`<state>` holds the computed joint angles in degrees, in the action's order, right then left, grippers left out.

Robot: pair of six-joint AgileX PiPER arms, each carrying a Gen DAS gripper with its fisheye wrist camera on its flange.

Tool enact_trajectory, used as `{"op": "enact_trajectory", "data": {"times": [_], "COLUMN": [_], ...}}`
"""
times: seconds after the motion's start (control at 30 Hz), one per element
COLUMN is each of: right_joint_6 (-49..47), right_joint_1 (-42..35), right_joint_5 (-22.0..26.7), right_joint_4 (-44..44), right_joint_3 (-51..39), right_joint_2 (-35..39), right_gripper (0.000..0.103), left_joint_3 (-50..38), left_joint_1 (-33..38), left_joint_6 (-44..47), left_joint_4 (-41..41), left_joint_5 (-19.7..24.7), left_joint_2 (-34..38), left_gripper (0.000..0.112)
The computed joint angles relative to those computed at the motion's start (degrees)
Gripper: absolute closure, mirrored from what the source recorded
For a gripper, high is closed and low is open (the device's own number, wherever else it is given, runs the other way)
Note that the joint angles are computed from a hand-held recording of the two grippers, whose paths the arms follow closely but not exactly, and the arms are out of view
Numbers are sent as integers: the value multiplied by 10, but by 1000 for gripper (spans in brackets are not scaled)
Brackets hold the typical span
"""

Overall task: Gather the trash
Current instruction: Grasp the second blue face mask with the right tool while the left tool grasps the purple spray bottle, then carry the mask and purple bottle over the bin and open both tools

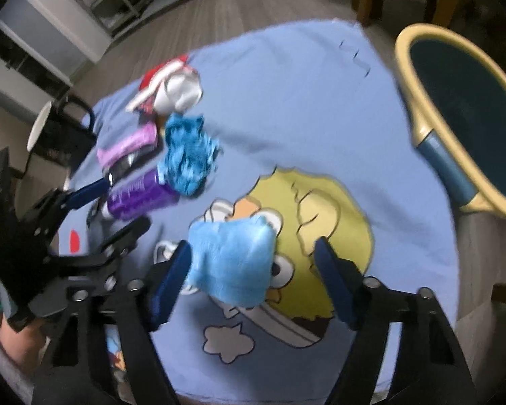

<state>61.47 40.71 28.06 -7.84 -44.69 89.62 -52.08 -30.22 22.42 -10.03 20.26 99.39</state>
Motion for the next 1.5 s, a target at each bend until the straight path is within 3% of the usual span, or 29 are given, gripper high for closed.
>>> {"op": "enact_trajectory", "data": {"times": [0.03,0.1,0.2,0.4,0.87,1.1,1.3,1.5], "right_joint_6": [-30,-84,-95,-67,34,-22,-92,-236], "right_joint_1": [-6,-15,-12,-8,-51,-112,-156,-277], "right_joint_5": [-6,-8,-1,6,51,64,105,147], "right_joint_4": [30,79,82,45,-98,-71,-62,2], "right_joint_3": [2,2,-3,-8,-24,-30,-53,-61], "right_joint_2": [7,17,16,-13,-163,-233,-284,-335], "right_gripper": [42,68,74,75,75,75,75,75], "left_joint_3": [4,1,3,17,52,30,-52,-139], "left_joint_1": [-5,-4,6,22,51,73,88,51], "left_joint_6": [-23,-38,-23,0,-29,-46,-83,-121], "left_joint_4": [29,46,36,4,-39,-36,-16,-4], "left_joint_5": [-8,1,14,46,135,185,236,268], "left_joint_2": [0,1,-3,-29,-178,-245,-277,-259], "left_gripper": [47,64,74,77,78,78,78,78]}}
